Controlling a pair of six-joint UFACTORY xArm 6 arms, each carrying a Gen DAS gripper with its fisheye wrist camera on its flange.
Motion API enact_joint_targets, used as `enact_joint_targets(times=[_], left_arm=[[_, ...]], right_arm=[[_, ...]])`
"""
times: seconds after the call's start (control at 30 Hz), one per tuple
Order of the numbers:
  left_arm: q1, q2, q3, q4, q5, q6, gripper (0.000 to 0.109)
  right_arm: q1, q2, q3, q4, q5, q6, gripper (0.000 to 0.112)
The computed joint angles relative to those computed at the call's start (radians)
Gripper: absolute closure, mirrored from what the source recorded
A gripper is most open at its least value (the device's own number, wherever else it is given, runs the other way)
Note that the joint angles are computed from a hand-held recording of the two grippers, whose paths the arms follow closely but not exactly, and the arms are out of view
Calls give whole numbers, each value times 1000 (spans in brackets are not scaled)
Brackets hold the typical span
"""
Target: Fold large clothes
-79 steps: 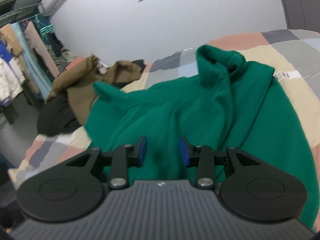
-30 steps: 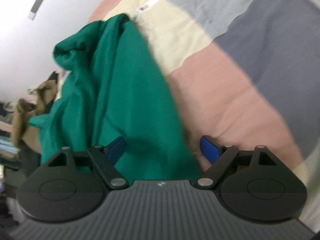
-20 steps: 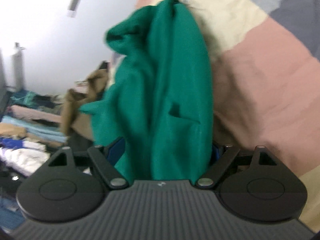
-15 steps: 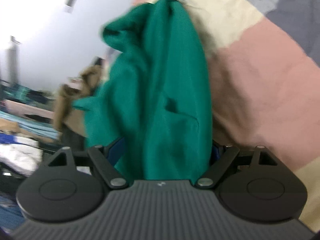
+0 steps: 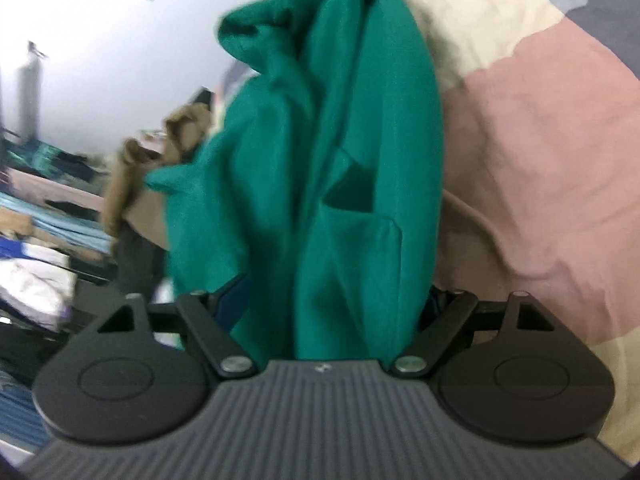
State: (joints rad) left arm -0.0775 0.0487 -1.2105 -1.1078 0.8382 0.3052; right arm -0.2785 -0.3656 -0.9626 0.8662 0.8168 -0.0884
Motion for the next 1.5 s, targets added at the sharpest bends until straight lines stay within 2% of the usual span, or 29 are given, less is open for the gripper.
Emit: enact_joint_targets(times=[0.03,0.07,0.1,0.17,0.23,0.33,0.4,0.5,0.7,0.93,1.17,1.27,1.33,1.5], left_arm=[[-3,10,-10,26,10,-20,40],[-2,12,-15,25,13,-33,40],[2,16,-21,20,19,-45,40],[-3,12,-21,42,11,-59,48],[-8,-5,-6,90,-9,-96,76],[15,-28,17,19,-1,-86,92],[35,-45,19,-37,8,-46,94],[60,-94,31,-98,36,-8,95],[113,-200,67,-158,92,11,96],[215,-395,164,-187,209,48,97],[346,-573,253,-216,360,83,97],[389,-625,283,-213,413,95,97],[378,-640,284,-187,399,110,97],[302,-600,289,-190,292,126,96]], right_arm=[[14,9,-2,-74,-6,59,51],[27,12,1,-153,-10,123,57],[32,8,12,-189,-17,158,61],[42,0,22,-190,-47,178,72],[52,-21,34,-171,-69,176,89],[57,-61,41,-132,-86,120,95],[34,-96,43,-50,-75,55,98],[-16,-146,37,64,-36,-28,99],[-93,-230,35,179,70,-110,99],[-167,-354,29,244,211,-155,99],[-296,-499,42,325,390,-161,99],[-348,-549,44,316,446,-162,99],[-343,-556,39,282,442,-172,98],[-315,-528,45,239,385,-122,96]])
